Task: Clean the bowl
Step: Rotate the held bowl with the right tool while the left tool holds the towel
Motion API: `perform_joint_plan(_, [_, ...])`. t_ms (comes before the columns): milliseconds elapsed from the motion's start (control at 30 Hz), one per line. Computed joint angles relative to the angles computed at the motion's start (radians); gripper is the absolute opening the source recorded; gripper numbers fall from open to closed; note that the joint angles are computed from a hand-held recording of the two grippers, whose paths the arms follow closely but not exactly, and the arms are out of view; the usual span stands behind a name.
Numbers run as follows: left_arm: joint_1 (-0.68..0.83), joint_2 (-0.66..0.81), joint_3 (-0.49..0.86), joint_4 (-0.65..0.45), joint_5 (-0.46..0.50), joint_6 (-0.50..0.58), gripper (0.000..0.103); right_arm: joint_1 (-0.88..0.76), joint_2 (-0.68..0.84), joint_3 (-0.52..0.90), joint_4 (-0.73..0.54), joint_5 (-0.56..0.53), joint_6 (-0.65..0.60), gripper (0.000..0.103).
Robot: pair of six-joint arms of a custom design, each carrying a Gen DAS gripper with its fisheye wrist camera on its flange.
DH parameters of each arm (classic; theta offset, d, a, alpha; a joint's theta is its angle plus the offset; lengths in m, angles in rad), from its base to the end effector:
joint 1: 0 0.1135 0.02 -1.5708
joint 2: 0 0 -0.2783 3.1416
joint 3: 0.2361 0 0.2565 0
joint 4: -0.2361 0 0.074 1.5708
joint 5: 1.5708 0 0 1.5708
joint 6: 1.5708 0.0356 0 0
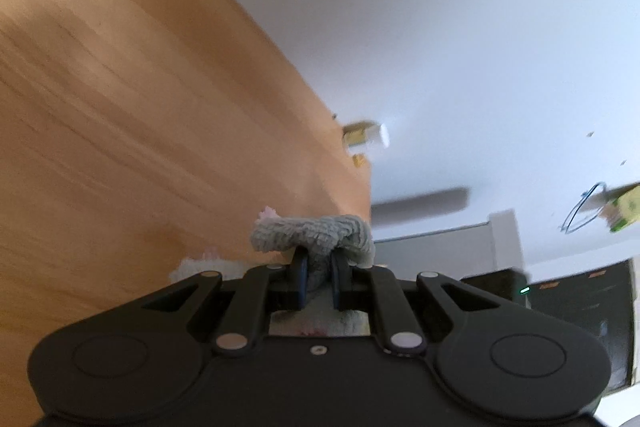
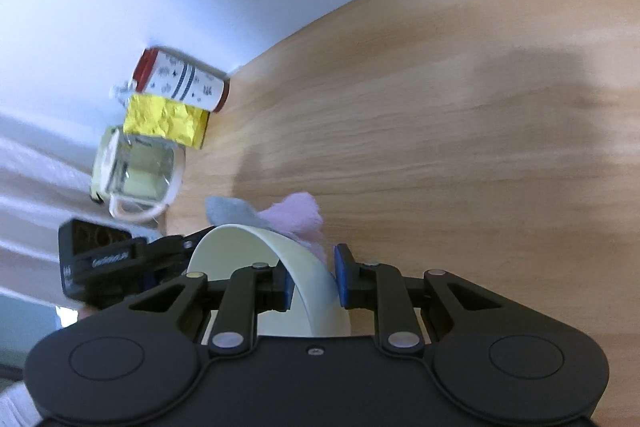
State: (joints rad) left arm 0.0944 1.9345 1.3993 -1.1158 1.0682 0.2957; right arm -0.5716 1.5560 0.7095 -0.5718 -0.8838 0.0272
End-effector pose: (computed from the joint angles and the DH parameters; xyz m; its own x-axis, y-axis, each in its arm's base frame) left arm 0.3582 0.0026 0.2072 -0.9829 0.0479 -0.1779 0.1789 0.4798 -0.8590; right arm 0.2174 -0.1071 0.1493 -0.8243 0.5508 -0.1311 0.2669 0.5822 0.7680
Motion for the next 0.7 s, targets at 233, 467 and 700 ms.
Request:
perform_joint_plan(233, [0.011,-0.068,-0.091,0.133,0.014,-0.112,0.010,-0.067,0.044,-0.032,0.045,-0.091,0.083,0.023])
perform_joint_plan(467, [-0.013,-0.110,-0.196,0.280,-0.037,-0.227,0.010,-0.090,0.049,-0.058,0.070,-0.127,0.153,0.024])
perform_joint_plan(700, [-0.030,-0.110,-0.229,0.332,-0.078,-0.268,0.010,-0.118,0.045,-0.068,0.104,-0.128,0.223,0.024])
